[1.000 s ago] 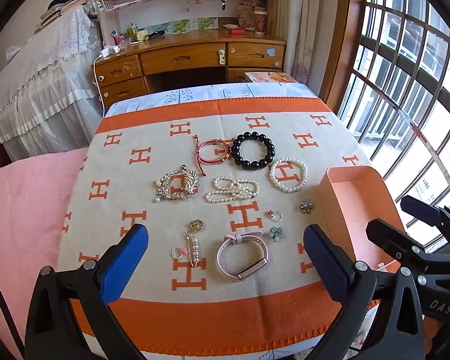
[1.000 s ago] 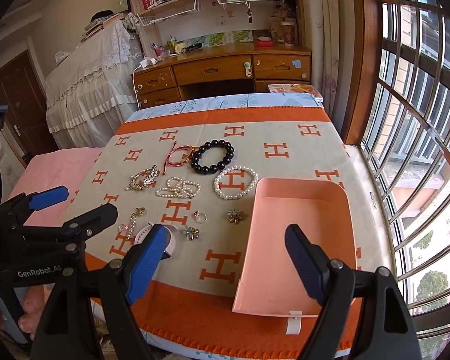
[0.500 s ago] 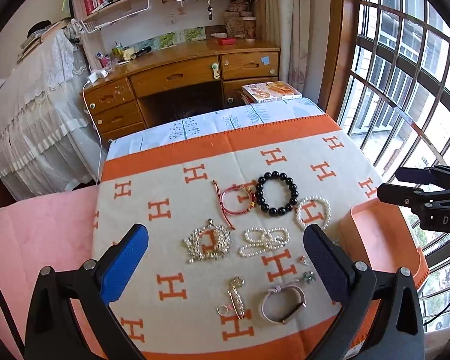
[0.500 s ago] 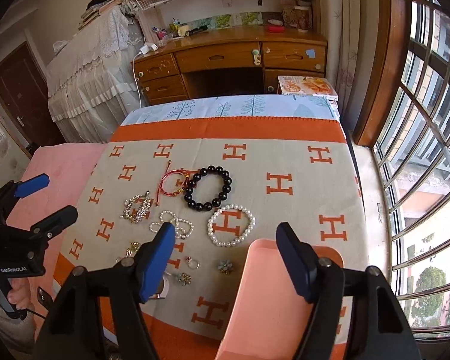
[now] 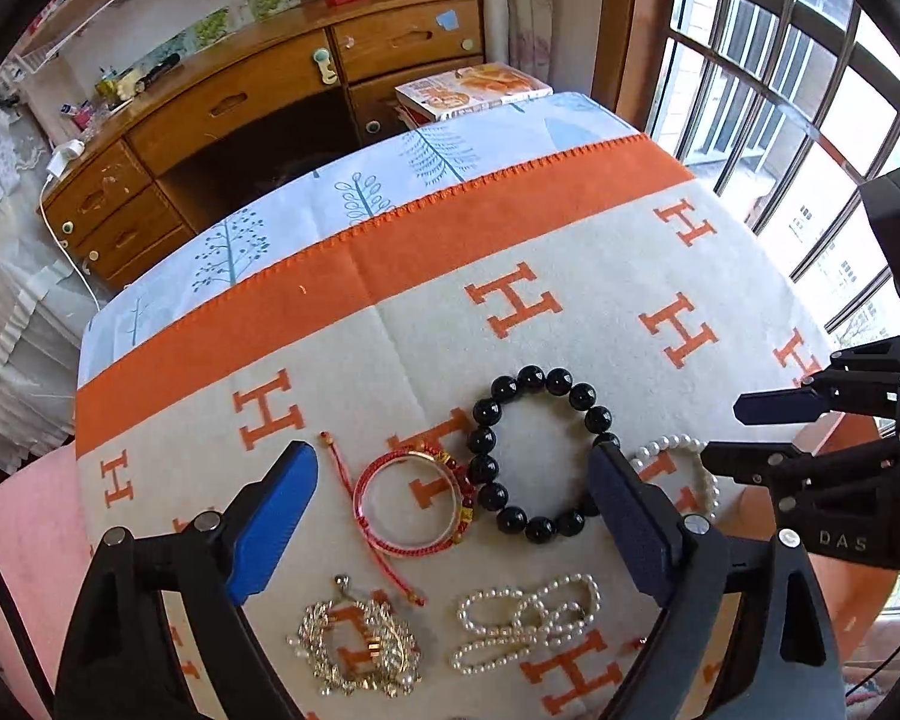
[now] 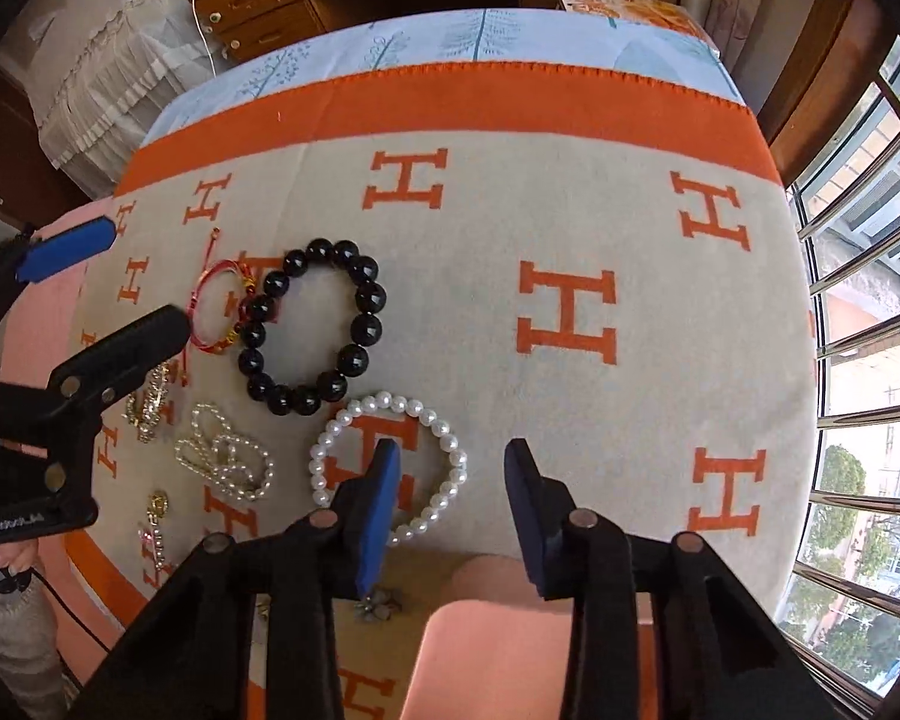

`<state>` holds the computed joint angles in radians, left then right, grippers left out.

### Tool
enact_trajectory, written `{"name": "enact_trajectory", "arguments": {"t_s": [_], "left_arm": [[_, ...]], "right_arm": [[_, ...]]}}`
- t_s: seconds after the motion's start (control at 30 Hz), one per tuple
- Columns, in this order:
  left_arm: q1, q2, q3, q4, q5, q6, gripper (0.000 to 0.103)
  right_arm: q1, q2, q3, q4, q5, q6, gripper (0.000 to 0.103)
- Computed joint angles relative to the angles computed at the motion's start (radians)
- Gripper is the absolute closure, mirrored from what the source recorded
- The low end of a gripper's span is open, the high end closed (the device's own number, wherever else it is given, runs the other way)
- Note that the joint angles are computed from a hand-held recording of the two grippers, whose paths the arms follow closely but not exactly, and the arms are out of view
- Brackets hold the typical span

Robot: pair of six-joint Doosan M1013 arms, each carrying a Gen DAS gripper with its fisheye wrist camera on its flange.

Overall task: Organize jewelry
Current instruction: 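Grasp the black bead bracelet with the left tool while the right tool grasps the white pearl bracelet, then carry the black bracelet with the left tool while the right tool carries the pearl bracelet to the pink tray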

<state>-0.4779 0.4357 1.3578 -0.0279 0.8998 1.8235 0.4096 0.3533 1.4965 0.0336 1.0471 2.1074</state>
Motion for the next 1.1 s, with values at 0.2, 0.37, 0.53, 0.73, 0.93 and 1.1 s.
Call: {"name": "enact_trajectory", "arguments": {"t_s": [0.2,0.37,0.53,0.73,0.93,1.1], "left_arm": [[-0.015,0.077,-0.071,0.025,0.064,0.000,0.029],[-0.025,0.122,-0.115,0.063,0.121,0.005,0.043],[-0.032,0.145,-0.140,0.075,0.165,0.018,0.053],[-0.027,0.149,-0.153,0.030,0.221,0.053,0.090],[-0.028,0.111,-0.108,0.015,0.177,0.005,0.090],[-0.016,0.044,-0.063,-0.040,0.118,-0.014,0.090]], "right_arm": [[0.004,0.033,-0.013,-0.004,0.032,-0.057,0.082],[0.027,0.043,-0.024,-0.095,0.040,-0.065,0.093],[0.034,0.037,-0.011,-0.111,0.023,-0.066,0.095],[0.006,-0.008,0.042,-0.062,-0.067,-0.021,0.096],[0.000,-0.071,0.093,-0.073,-0.181,0.052,0.096],[0.003,-0.121,0.117,-0.113,-0.248,0.119,0.096]]}}
